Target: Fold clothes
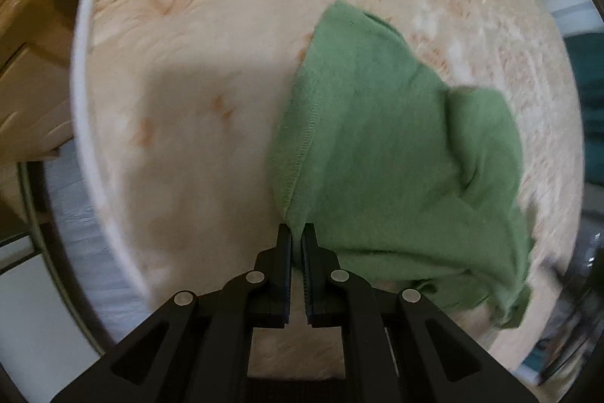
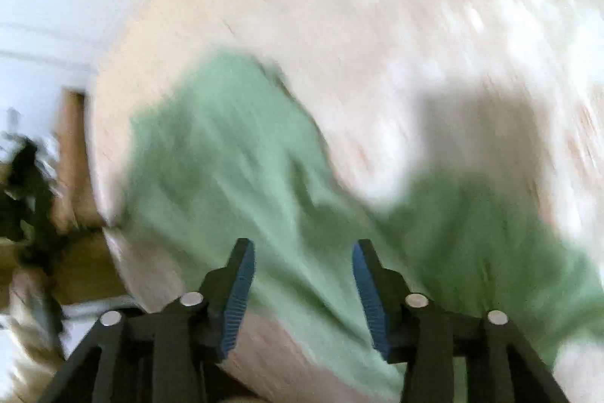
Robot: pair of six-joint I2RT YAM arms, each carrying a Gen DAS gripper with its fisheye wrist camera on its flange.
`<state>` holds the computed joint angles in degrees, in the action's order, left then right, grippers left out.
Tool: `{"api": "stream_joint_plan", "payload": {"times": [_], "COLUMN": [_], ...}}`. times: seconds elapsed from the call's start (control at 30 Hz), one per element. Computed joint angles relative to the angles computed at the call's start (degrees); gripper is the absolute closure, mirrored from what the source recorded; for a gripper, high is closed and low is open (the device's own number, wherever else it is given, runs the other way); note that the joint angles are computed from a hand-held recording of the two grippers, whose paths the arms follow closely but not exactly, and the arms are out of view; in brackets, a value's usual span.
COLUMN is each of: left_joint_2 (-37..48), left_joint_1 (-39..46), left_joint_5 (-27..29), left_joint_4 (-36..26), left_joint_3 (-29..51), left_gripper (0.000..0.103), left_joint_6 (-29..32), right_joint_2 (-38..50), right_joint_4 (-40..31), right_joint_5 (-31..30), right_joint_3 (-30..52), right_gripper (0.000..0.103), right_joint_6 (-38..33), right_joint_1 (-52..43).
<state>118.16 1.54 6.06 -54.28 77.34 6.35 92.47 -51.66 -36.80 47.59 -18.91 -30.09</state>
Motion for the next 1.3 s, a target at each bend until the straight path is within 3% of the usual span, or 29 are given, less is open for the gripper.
{"api": "stream_joint_plan", "payload": {"times": [0.07, 0.23, 0.47, 0.5, 0.53, 0.57, 0.7, 0.8, 0.97, 1.2, 1.23, 1.27, 1.3], "left_joint_2": [-0.5, -3.3, -5.2, -5.1, -5.0, -4.8, -6.0, -7.4, -7.6, -5.1, -5.1, -4.8, -4.4], "left_joint_1": [1.5, 6.3, 9.2, 9.2, 8.8, 8.4, 8.7, 8.4, 6.3, 4.7, 4.6, 3.9, 3.0], "left_joint_5": [-0.5, -0.1, 0.4, 0.4, 0.5, 0.6, 4.1, 4.9, 7.0, 8.7, 9.3, 10.0, 10.7], "left_joint_4": [-0.4, -0.8, -1.8, -1.7, -1.7, -1.6, -1.3, -0.4, -0.1, 0.7, 1.2, 1.3, 1.3], "left_joint_3": [-1.3, -3.6, -4.6, -4.6, -4.6, -4.5, -5.1, -5.2, -2.0, 0.1, -0.6, -0.8, -0.7], "left_gripper": [0.098, 0.098, 0.098, 0.098, 0.098, 0.098, 0.092, 0.066, 0.064, 0.064, 0.064, 0.064, 0.064], "left_joint_6": [0.2, 0.3, 1.5, 1.6, 1.3, 0.8, 0.1, -1.0, -4.3, -4.3, -4.2, -4.6, -5.0], "right_joint_2": [5.7, 21.7, 28.5, 28.7, 29.2, 29.7, 28.0, 26.1, 27.2, 39.5, 41.4, 43.7, 44.8], "right_joint_4": [4.7, 13.2, 13.3, 14.2, 15.5, 16.7, 20.4, 20.1, 16.3, 4.7, 3.4, 1.3, -0.1], "right_joint_5": [-1.9, 3.3, 1.1, 0.6, 0.2, -0.1, -1.2, 1.4, 10.0, 24.7, 25.6, 25.9, 25.2], "right_joint_3": [4.5, 12.8, 18.9, 18.8, 19.0, 19.2, 19.2, 23.3, 39.4, 70.2, 73.2, 76.7, 77.7], "right_gripper": [0.052, 0.05, 0.049, 0.051, 0.066, 0.093, 0.096, 0.096, 0.096, 0.093, 0.086, 0.066, 0.056], "right_joint_6": [3.8, 10.5, 13.6, 14.6, 16.2, 18.4, 24.5, 25.4, 27.0, 31.0, 33.0, 34.5, 35.5], "right_joint_1": [4.1, 14.9, 22.8, 23.3, 23.5, 23.2, 19.6, 17.9, 14.9, 11.6, 11.3, 10.7, 10.0]}}
